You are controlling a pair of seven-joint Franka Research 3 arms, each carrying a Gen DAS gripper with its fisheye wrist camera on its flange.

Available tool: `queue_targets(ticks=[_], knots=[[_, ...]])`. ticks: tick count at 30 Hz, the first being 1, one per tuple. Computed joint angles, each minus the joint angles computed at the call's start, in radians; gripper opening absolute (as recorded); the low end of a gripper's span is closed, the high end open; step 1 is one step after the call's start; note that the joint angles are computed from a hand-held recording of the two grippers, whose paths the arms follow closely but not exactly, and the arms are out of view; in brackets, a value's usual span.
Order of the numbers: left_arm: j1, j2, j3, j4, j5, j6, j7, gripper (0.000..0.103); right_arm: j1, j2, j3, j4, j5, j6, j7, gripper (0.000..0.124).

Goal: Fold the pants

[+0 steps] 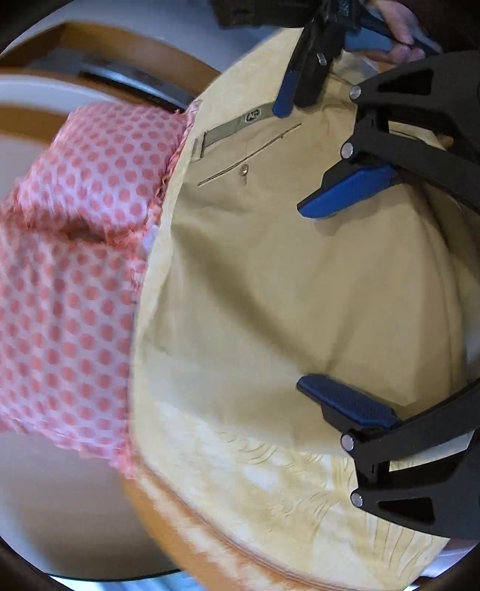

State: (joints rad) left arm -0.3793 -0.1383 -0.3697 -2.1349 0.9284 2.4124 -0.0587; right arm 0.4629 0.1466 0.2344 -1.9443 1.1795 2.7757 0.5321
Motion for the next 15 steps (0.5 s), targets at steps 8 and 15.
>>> queue_targets(ticks=[8,15], knots=[[0.068,-0.172,0.055,-0.124,-0.104,0.216,0.025,0.085,-0.026,0.0,-0.046,0.071,-0.146,-0.042,0.182,0.09],[0.076,-0.106,0.238,-0.127,-0.485,0.33,0.354,0.078,-0.065,0.3,-0.103,0.483,-0.497,-0.277,0.62,0.064]])
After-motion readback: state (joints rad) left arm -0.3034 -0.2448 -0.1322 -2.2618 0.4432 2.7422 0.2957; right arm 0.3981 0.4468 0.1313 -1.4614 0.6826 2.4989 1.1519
